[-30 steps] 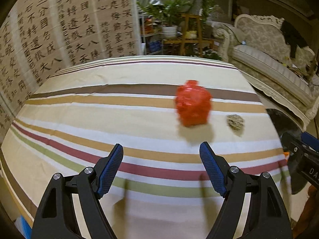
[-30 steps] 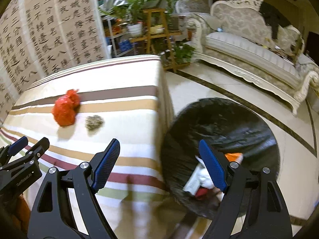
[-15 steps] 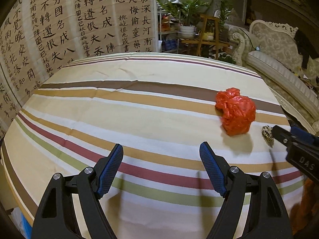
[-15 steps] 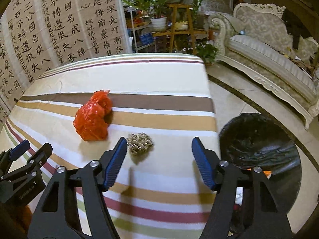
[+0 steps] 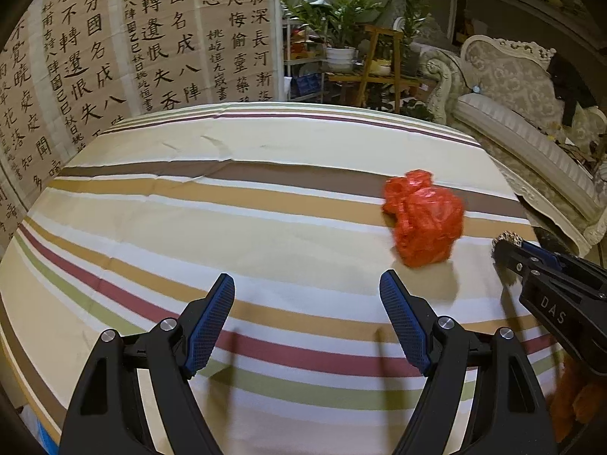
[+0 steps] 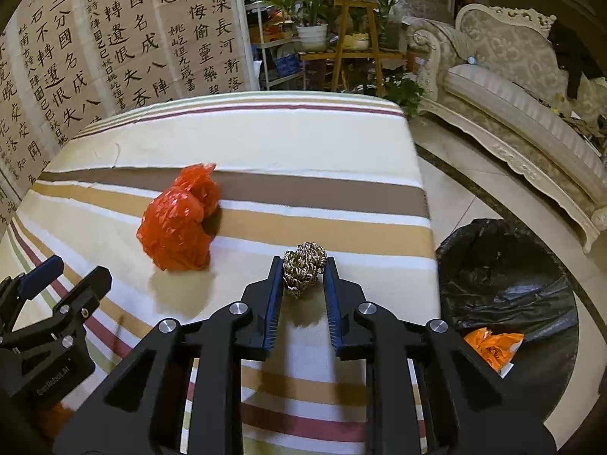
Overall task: Collect trash
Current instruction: 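Grasp the orange-red plastic bag with the left gripper while the right holds the twine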
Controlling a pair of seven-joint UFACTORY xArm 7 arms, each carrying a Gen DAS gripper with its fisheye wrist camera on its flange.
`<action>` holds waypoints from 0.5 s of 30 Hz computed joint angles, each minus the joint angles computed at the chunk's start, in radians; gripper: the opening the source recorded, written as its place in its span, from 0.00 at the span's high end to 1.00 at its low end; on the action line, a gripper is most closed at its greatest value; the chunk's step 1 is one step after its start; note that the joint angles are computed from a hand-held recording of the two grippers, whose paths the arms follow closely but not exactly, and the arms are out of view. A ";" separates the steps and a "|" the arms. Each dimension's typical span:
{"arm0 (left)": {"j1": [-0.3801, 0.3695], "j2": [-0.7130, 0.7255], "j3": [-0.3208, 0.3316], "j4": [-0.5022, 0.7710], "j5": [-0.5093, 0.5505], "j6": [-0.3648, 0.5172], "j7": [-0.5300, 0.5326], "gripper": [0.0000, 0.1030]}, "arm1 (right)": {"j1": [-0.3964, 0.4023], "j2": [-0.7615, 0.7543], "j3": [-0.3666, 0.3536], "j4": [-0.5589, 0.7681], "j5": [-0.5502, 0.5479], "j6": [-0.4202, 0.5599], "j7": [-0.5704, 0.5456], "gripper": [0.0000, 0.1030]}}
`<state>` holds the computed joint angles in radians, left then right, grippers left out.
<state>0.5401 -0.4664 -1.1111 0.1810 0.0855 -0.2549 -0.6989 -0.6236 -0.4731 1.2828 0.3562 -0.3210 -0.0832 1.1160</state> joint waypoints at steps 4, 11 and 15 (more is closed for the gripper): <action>0.001 0.011 -0.024 0.025 0.005 0.002 -0.002 0.26 | 0.021 -0.018 -0.034 -0.018 0.003 -0.002 0.000 0.80; 0.057 0.019 -0.106 0.096 0.030 0.017 -0.015 0.26 | 0.045 -0.033 -0.090 -0.055 0.010 -0.025 -0.013 0.80; 0.136 0.017 -0.182 0.141 0.059 0.028 -0.038 0.26 | 0.036 -0.030 -0.093 -0.068 0.024 -0.049 -0.026 0.80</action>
<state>0.6762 -0.4491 -1.2926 0.3222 0.1449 -0.2268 -0.7367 -0.5877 -0.5035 1.1901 0.2885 -0.2973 -0.1319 1.0905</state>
